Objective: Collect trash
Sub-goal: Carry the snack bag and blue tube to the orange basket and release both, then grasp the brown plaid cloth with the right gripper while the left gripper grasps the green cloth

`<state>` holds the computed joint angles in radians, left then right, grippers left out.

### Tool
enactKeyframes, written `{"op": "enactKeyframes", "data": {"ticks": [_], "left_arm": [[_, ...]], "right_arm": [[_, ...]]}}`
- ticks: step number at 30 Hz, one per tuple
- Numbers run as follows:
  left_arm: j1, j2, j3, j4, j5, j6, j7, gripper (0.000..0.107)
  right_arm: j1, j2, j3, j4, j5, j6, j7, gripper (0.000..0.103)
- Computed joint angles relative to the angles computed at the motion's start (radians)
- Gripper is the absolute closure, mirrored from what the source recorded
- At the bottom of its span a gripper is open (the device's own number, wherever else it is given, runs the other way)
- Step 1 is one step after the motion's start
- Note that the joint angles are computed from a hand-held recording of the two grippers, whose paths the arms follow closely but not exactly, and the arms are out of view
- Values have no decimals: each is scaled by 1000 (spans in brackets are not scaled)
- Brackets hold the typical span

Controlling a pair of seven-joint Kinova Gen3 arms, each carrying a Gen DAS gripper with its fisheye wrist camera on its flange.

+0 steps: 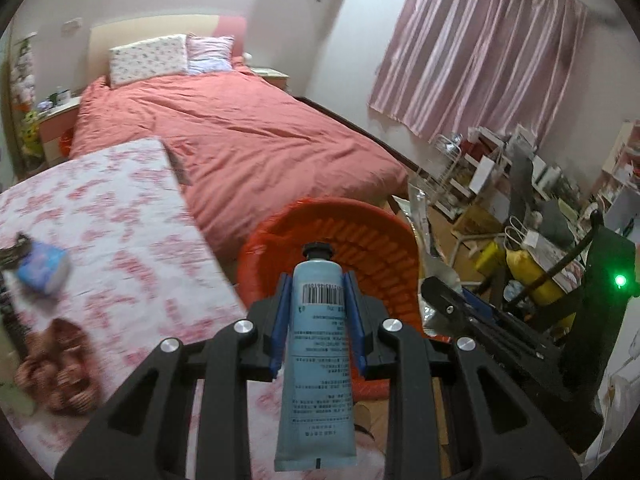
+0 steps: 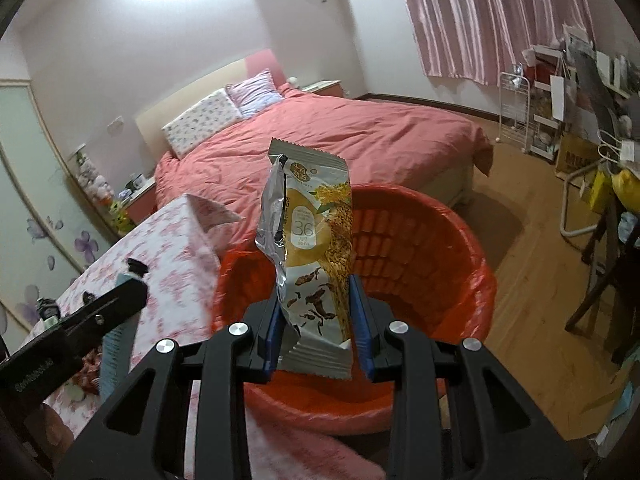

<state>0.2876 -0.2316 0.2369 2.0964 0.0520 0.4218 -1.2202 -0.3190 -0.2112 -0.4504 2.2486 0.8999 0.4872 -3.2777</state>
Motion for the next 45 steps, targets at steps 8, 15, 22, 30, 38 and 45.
{"op": "enactKeyframes", "data": {"ticks": [8,15,22,30,38,45], "left_arm": [[-2,172,53,-94,-128,2,134,78],[24,140,3,-56,-204,26,228,55],[-48,-11,38,29,-284,87,274,50],[-135,-248,-57,142,-217,176,148,47],[-263,-458,-236,221,-218,280,-19,41],[-362,-536,-426,241,-233,313,-165,33]], "right_arm": [[30,20,74,27,-44,-97,62,64],[61,-17,30,31,-132,-64,137,46],[67,-24,-23,-19,-163,9,189,46],[-36,15,-100,-98,-114,110,156,46],[-206,150,-128,-211,-56,161,157,46],[-354,300,-106,-330,-1,201,179,46]]}}
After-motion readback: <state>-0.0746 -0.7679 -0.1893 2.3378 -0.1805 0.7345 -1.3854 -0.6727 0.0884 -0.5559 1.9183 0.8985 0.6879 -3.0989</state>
